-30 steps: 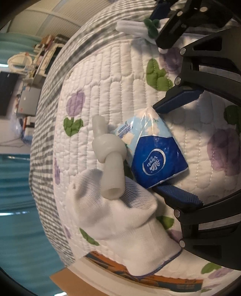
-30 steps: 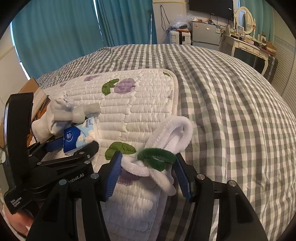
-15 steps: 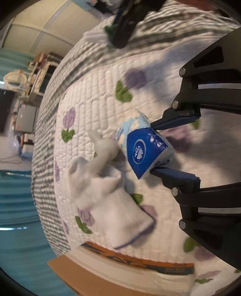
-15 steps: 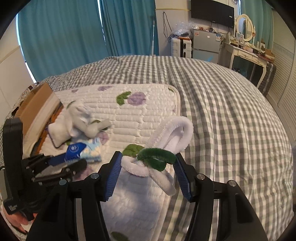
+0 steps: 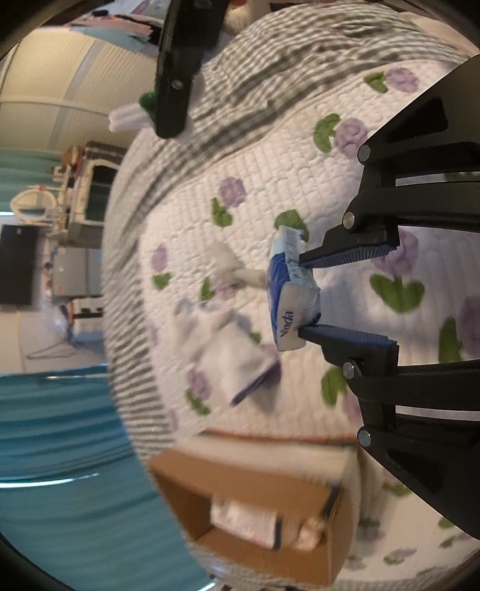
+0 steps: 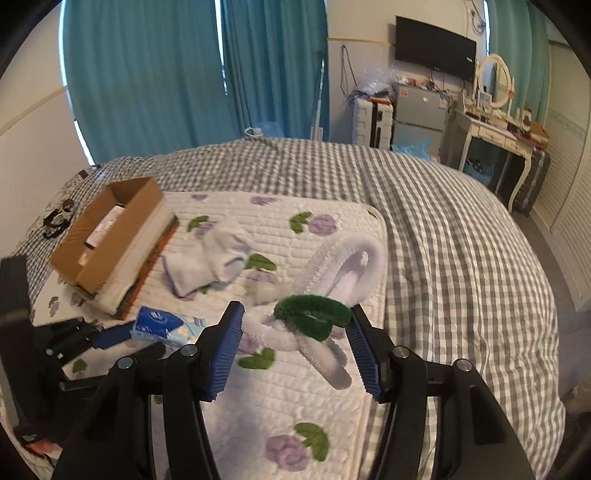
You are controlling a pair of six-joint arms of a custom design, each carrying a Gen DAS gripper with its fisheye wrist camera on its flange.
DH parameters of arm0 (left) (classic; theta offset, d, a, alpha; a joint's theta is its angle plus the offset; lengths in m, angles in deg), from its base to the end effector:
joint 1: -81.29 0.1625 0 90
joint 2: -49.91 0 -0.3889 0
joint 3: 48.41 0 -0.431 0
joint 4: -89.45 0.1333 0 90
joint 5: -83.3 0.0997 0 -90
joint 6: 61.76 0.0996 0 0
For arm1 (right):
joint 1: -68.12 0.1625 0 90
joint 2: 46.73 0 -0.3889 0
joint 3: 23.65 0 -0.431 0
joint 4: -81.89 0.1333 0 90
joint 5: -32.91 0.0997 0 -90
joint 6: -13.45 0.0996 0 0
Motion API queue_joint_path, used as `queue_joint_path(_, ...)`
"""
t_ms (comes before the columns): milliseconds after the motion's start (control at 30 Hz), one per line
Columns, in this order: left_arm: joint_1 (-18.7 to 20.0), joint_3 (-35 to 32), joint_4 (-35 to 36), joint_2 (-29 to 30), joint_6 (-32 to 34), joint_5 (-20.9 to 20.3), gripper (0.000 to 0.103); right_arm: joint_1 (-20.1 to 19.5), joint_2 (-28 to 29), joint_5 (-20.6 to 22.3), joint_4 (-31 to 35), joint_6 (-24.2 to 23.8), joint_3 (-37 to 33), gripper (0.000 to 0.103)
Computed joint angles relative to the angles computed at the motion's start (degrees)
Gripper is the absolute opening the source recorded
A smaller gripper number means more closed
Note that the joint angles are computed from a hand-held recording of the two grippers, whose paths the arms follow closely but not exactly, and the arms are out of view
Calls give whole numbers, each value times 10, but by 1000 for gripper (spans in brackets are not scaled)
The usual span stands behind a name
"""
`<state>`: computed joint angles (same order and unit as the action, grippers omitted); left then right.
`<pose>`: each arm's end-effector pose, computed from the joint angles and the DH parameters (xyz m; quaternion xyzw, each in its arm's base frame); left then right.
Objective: Organize soft objects
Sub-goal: 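Carry the loop and tissue pack into the box and open both grippers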
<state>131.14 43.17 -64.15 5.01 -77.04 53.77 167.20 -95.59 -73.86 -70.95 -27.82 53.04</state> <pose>-0.2709 -0.6622 0.1055 0.1117 0.8505 -0.3442 0.3818 0.2253 -0.7472 0.2333 0.3617 -0.8725 0.2474 0.2161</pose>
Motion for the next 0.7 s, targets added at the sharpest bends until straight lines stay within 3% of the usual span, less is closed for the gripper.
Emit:
queue_joint_path(200,-23,42,-93,-57,75,24,31,36,-17,2,-17,-4,25,56)
queue_joint_path(367,-32,65,-184,-104,157,47,31,69,2,9,-11,3,9,56)
queue_joint_path(567,-6,77,-201,-153,207,92,31,111,61,27,14,15,-40,56)
queue_joint_path(700,31,93,-182,-180,216,90,31,132,128,41,51,27,-98,56)
